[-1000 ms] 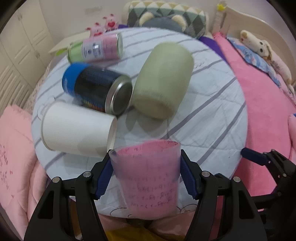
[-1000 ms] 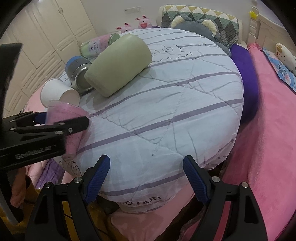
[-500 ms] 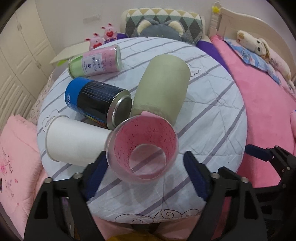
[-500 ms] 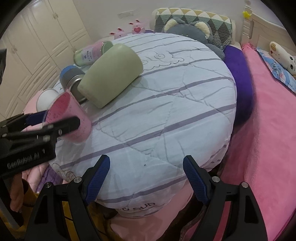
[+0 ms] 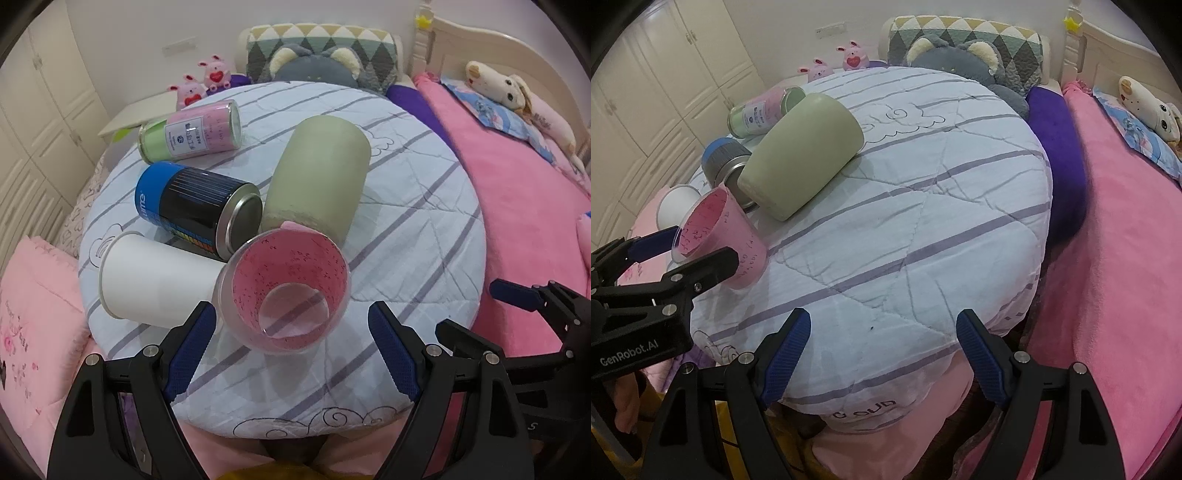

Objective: Flip cup upright

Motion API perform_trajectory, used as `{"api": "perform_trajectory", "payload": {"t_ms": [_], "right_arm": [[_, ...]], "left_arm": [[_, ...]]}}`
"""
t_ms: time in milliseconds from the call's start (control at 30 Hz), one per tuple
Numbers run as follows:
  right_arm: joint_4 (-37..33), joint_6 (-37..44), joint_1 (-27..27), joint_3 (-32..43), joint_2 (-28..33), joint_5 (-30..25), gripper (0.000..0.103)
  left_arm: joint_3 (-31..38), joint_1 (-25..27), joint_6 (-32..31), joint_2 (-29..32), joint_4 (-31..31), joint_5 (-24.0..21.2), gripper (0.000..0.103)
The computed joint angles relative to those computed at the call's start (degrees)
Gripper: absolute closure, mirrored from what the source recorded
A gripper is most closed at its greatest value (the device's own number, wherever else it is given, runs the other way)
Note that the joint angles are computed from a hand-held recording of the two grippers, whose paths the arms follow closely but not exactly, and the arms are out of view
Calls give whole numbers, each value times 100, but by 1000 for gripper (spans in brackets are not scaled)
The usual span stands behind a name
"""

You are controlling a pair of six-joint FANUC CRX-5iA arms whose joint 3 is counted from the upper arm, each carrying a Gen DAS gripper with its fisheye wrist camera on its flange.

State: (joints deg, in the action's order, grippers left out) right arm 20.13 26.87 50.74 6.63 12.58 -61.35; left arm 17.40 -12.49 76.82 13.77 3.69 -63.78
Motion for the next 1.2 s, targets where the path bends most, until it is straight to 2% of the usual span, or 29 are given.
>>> {"api": "perform_trajectory", "payload": {"t_ms": [400, 533, 667, 767, 833, 967, 1200], "right_arm": [[341, -424, 297, 107, 52, -385, 20], [492, -675, 459, 215, 127, -596, 20], [720, -978, 651, 341, 243, -825, 20], [844, -1209, 772, 438, 325, -944, 20], [973, -1479, 853, 427, 334, -940, 20], [1395, -2119, 1030, 462, 438, -1118, 20], [2049, -2706, 1313, 558, 639, -1390, 20]], "left_arm": [[-450, 134, -446, -421, 124, 278, 15], [-676, 286, -796, -583, 333, 389, 15], [-937, 501, -1235, -760, 614, 523, 14], [-1158, 677, -1496, -913, 778, 712, 9], [-1311, 801, -1736, -1013, 930, 798, 9], [-1560, 1080, -2312, -1122, 1385, 896, 8], [-1992, 1431, -3070, -1268, 2192, 1149, 8]]}}
